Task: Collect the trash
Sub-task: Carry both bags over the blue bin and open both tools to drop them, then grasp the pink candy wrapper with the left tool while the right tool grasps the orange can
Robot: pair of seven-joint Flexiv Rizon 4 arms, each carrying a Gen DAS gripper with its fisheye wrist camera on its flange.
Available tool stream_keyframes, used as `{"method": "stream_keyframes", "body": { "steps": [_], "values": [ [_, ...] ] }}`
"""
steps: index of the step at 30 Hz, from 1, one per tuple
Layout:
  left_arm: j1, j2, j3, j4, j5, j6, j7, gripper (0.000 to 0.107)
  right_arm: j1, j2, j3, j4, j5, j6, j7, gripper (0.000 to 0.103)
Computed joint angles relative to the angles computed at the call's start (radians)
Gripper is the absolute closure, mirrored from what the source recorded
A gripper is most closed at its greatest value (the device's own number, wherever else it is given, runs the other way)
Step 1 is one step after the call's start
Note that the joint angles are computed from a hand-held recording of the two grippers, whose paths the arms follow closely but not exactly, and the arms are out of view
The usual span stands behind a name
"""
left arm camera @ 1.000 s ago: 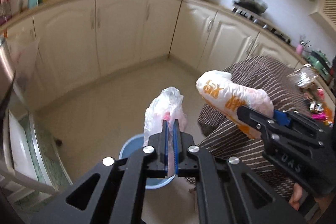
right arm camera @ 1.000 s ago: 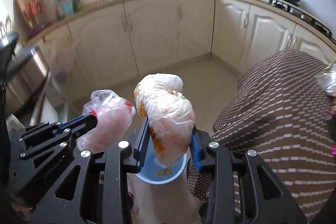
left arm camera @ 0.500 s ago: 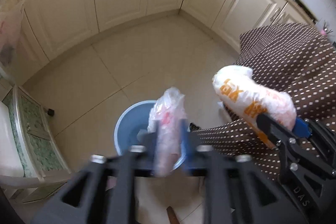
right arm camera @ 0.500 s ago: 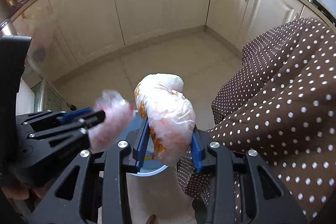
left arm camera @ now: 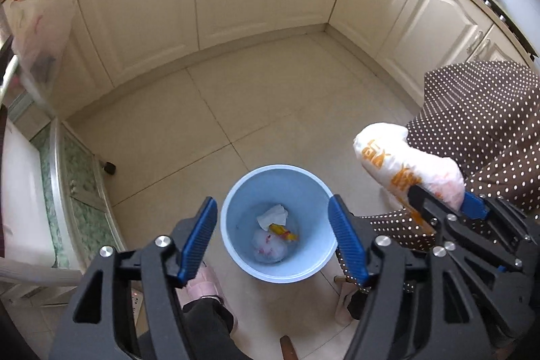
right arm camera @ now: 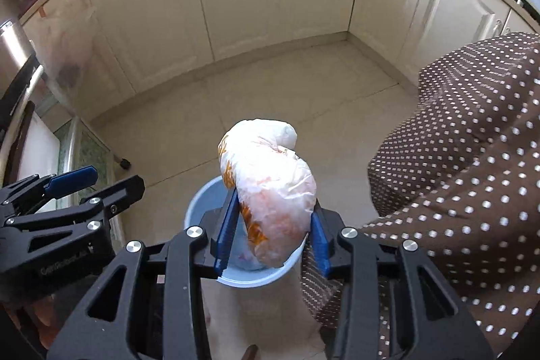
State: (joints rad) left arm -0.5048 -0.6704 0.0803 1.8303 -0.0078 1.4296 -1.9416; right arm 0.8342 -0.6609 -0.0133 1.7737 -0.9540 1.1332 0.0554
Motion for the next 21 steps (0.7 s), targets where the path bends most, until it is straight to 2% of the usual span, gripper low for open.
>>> {"method": "stream_keyframes", "body": {
  "steps": [3,9,12,14,17,21],
  "values": [
    [0.002,0.009,0.006,-0.001,0.003,0.003,-0.001,0.04,-0.007,-0.016,0.003,-0.024,0.01,0.019,-0.01,0.06],
    [-0.009,0.037,0.027,0.02,0.015,0.026,-0.02,0.04,0.012,0.0,-0.024,-0.038,0.007,-0.009,0.004,0.04],
    [-0.007,0.06,0.026,0.037,0.02,0.042,-0.02,0.04,0.014,0.034,-0.032,-0.015,-0.033,-0.023,0.038,0.028],
    [-0.015,0.083,0.032,0.048,0.023,0.052,-0.026,0.04,0.015,0.067,-0.032,0.005,-0.071,-0.055,0.069,0.016],
    [-0.02,0.119,0.031,0.069,0.029,0.07,-0.03,0.04,-0.006,0.13,-0.016,0.054,-0.134,-0.076,0.13,0.009],
    [-0.065,0.178,0.056,0.089,0.056,0.106,-0.042,0.04,-0.024,0.228,0.017,0.113,-0.224,-0.136,0.207,0.007]
  ]
}}
